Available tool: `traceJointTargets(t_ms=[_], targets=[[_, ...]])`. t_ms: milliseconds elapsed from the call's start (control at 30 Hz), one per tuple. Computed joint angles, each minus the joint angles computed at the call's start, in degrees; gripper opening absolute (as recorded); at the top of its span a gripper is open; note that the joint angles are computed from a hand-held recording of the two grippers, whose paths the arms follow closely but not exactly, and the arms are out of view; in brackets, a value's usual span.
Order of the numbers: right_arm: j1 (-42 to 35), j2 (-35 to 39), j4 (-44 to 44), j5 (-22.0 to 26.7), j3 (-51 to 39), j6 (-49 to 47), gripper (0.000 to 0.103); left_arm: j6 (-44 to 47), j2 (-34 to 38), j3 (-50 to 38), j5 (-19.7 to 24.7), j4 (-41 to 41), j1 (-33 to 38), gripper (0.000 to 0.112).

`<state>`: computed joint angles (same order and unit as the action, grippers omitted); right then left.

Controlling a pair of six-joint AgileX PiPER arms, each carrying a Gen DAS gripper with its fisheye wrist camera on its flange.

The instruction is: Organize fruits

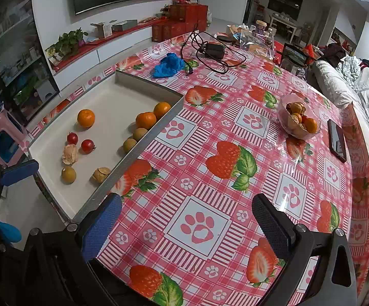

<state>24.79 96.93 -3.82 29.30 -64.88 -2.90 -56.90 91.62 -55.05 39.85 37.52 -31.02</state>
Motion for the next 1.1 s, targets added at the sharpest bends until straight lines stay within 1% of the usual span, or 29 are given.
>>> traceJointTargets(t_ms=[167, 533, 667, 967, 1100], targets=[[-0.1, -0.1, 0.2, 0.0, 0.1, -0.3, 0.103, 0.0, 0.1, -0.2, 0.2, 0.0, -0.2, 0.103], [-2.1, -0.3, 2.5, -0.5, 0.5, -2.4, 0.103, -2.0, 1.0, -2.2, 3.6, 2.7, -2.7, 0.103], [-4.7, -1.4, 5.0, -1.4, 2.4, -5.1, 0.103, -2.5, 1.8, -3.2, 5.0, 3.6, -3.7, 0.103], [-10.2, -1.1, 9.0, -3.5, 5.4, -9.2, 0.103, -3.1, 3.6, -5.3, 6.5, 4.2, -5.6, 0.103], [-13.0, -0.9, 12.1, -4.3, 6.8, -12.6, 0.103, -3.3, 4.5, -6.2, 7.2, 4.4, -6.3, 0.103]])
